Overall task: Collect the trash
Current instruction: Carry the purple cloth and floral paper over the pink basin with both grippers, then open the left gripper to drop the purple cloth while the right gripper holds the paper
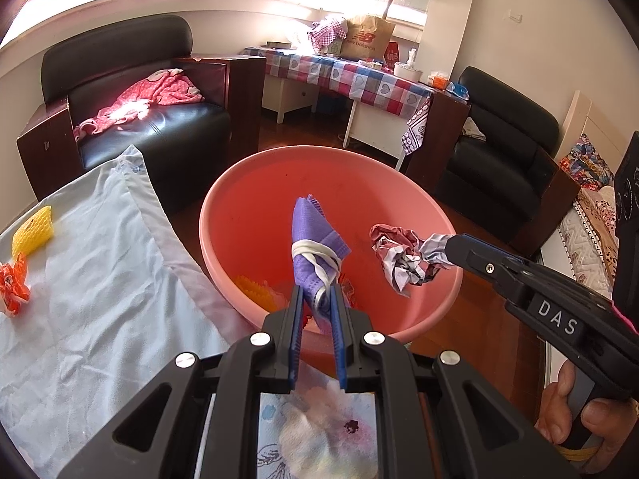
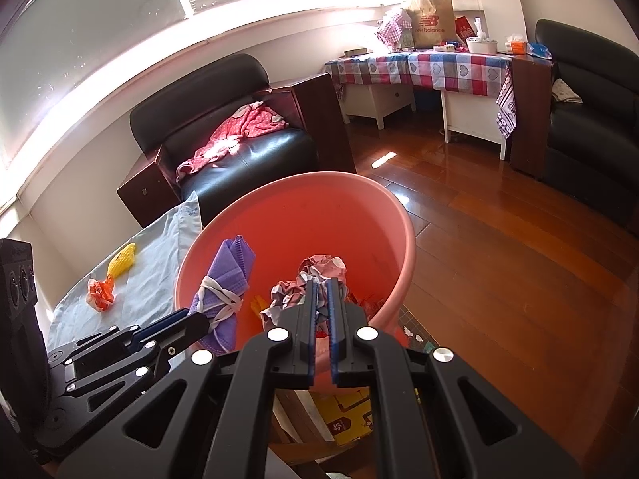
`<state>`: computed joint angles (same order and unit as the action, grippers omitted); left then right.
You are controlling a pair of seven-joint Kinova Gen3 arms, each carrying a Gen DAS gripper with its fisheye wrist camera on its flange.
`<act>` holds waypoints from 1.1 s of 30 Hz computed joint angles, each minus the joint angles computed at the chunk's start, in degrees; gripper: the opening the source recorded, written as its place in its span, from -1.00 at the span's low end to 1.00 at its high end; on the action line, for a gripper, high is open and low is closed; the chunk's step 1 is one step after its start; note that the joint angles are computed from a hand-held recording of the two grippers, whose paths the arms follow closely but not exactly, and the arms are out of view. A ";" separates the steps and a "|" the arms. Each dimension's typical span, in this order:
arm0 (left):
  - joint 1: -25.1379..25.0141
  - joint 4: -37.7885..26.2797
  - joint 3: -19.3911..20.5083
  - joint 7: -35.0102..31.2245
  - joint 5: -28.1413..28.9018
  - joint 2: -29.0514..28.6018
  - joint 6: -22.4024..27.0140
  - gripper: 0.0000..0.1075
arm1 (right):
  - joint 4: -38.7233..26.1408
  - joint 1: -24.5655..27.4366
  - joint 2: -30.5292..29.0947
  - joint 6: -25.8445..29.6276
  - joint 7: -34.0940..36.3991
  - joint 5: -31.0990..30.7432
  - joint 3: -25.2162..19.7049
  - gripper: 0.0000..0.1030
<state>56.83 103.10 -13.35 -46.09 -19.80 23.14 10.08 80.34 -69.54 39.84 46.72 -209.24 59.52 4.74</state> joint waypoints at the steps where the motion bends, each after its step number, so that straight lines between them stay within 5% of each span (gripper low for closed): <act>1: -0.01 0.02 0.00 0.04 0.00 0.04 0.03 -0.76 | -0.02 0.06 0.04 -0.05 0.03 -0.04 -0.04 -0.90; 10: -1.91 -0.19 2.01 -1.02 0.59 0.18 0.17 -0.70 | -0.33 0.14 0.44 -0.44 0.38 -0.48 0.09 -0.89; 13: -1.83 0.31 2.14 -1.85 0.73 -0.03 -0.81 -0.46 | 0.04 -0.05 0.54 -0.81 -0.11 -0.28 0.27 -0.89; 15: -0.13 0.83 0.39 -1.81 0.61 -0.27 -1.70 -0.12 | 0.04 -0.06 0.62 -0.83 -0.18 -0.26 0.35 -0.89; 17: 2.51 0.92 -2.27 -1.01 0.60 -0.20 -1.80 -0.05 | 0.11 -0.03 0.62 -0.92 -0.29 -0.28 0.37 -0.89; 33: 4.14 3.69 -5.13 -1.22 3.19 -2.21 -3.51 -0.05 | 1.25 -0.12 0.69 -1.98 -2.41 0.58 0.63 -0.89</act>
